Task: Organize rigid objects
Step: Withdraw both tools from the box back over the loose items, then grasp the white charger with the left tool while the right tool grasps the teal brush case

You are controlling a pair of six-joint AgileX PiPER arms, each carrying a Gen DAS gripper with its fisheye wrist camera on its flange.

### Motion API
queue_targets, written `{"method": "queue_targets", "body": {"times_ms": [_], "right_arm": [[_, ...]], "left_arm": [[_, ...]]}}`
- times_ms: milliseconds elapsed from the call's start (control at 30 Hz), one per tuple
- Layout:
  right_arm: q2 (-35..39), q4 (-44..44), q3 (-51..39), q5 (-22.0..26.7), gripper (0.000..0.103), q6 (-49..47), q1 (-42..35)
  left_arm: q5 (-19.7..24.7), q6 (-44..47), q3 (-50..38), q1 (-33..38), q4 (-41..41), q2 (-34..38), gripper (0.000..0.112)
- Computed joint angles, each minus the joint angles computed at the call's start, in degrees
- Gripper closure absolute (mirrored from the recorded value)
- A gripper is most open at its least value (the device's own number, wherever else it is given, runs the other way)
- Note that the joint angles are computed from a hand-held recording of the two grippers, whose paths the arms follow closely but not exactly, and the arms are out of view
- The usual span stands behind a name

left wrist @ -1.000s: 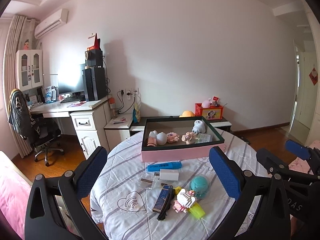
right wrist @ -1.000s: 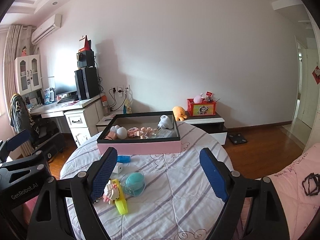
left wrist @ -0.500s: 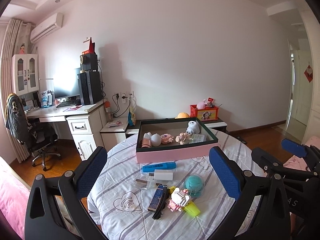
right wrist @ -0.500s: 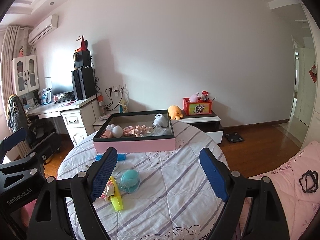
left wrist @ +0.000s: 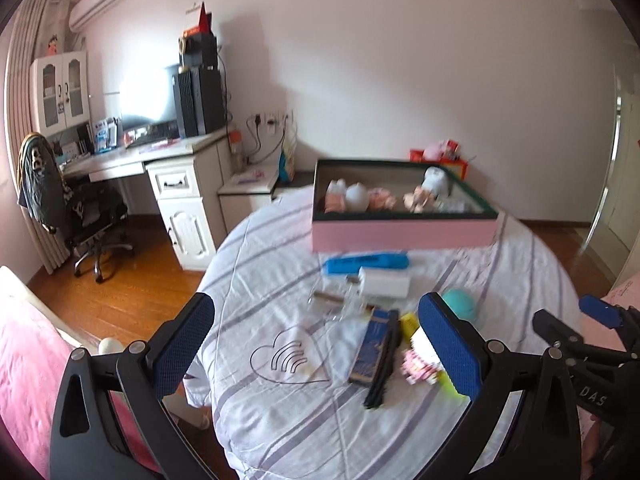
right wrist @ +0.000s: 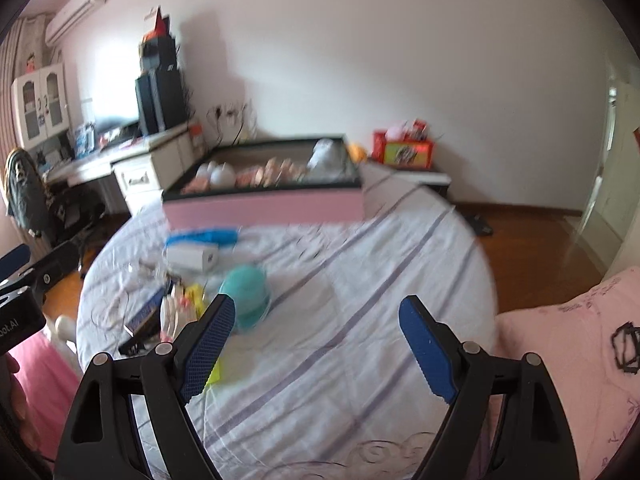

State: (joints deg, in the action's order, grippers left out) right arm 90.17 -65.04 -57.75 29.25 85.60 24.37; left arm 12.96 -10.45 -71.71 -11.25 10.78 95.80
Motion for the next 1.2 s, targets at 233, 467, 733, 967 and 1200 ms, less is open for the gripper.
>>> {"method": "queue_targets", "body": {"times_ms": [233,467,733,967,1200], "right_arm": [[9.7,14.8,-6.9,-5.1,0.017,-15.7,-3.0],[17.2,40.2,-16.3,-7.5,0.017,-40.9,-6.9],[24.0,53.2,-27.4,-3.5,0.017,-55.5,-9.4],[23.6,54.3,-26.7,-5.7,0.033,-57.5,-11.4],[20.7,44.9,-22.2,-6.6,0.034,-48.6,-13.9]], "left_arm": [[0.6,6.3,-2.3,1.7,-5.7,4.5,0.009],[2.7,13.3,-6.4,3.5,-12.9,8.5,0.009],[7.4,19.3,-12.8,4.0,-19.8,13.1,0.009],[12.3,19.9,-21.2,1.8,-19.7,17.9,0.009],[20.7,11.8,-35.1,-3.0,-9.2,26.0,0.009]]}}
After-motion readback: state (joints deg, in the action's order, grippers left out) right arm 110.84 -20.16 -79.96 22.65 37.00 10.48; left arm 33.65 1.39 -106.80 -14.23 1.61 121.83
